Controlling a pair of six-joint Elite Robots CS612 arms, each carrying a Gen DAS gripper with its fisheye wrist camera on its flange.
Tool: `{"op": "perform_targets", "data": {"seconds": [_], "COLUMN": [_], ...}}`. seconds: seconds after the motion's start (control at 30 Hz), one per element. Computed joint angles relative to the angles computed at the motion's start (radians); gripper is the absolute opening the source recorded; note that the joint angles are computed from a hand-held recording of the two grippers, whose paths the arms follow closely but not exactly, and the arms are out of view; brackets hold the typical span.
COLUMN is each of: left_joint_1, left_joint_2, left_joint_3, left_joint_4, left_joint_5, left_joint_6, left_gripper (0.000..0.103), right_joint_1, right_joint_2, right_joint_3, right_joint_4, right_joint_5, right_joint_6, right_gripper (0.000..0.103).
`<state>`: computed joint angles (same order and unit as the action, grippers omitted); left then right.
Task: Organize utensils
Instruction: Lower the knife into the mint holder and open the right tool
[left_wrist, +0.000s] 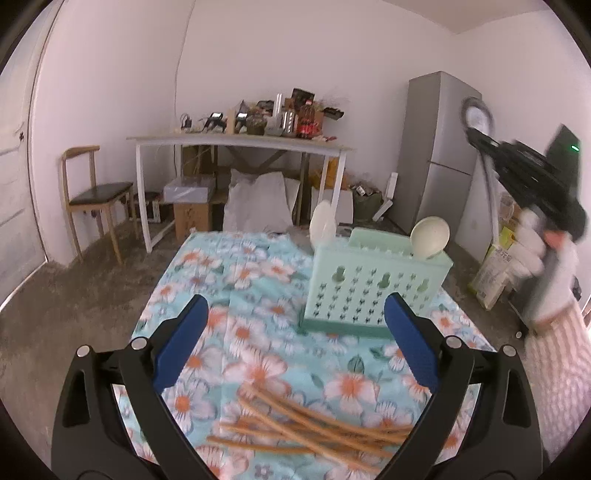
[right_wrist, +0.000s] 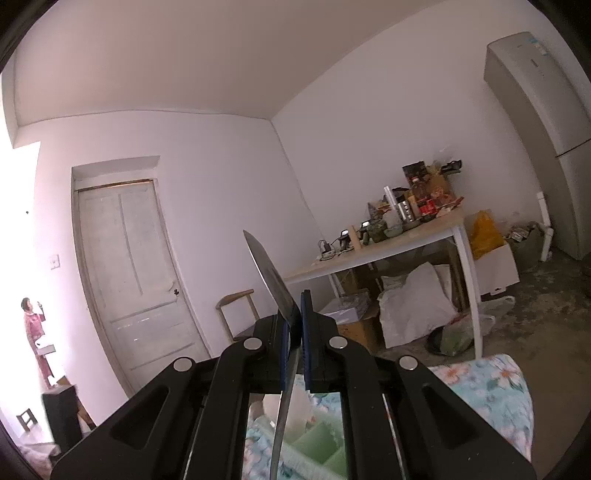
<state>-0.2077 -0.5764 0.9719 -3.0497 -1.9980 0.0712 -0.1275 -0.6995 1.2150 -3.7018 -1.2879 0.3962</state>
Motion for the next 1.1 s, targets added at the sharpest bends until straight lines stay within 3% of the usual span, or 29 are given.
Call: {"op": "perform_targets", "data": {"seconds": [0.17,0.4,0.67,0.93,1.0,1.07,1.1], "left_joint_1": [0.009,0.014,0.014,0.014,0.015,0.017,0.018], "left_joint_2": [-0.004,0.004,0.009,0.001,-0.005,-0.007,-0.009], "left_joint_3": [0.015,0.0,-0.011,0.007,0.019,0.026,0.03], "left_joint_4": [0.006,0.032,0.045,0.031,0.021,0.016,0.014], "left_joint_5": [0.013,0.021,0.011,-0.001,-0.008,-0.011,-0.014], "left_joint_6": [0.022,0.003,-0.01,-0.022,-0.03,-0.033,-0.034], "left_gripper": [0.092,0.092,0.092,0.092,0.092,0.092,0.092], "right_joint_1": [-0.007,-0.009,-0.013,-0.008,-0.01,-0.01,-0.009], "right_joint_2": [0.073,0.115,0.112,0.056,0.045,0.03,0.025], "right_joint_3": [-0.12,-0.176,-0.164,-0.061,-0.037,-0.009,0.001], "right_joint_4": [0.101,0.195,0.216,0.278,0.271,0.267,0.266], "right_joint_5": [0.054,0.064,0.111,0.106,0.112,0.106,0.101], "right_joint_6": [-0.025,-0.077,-0.118,-0.208,-0.198,-0.188,-0.187], "right_gripper": [0.006,0.006,0.007,0.01,0.017,0.041,0.045]}}
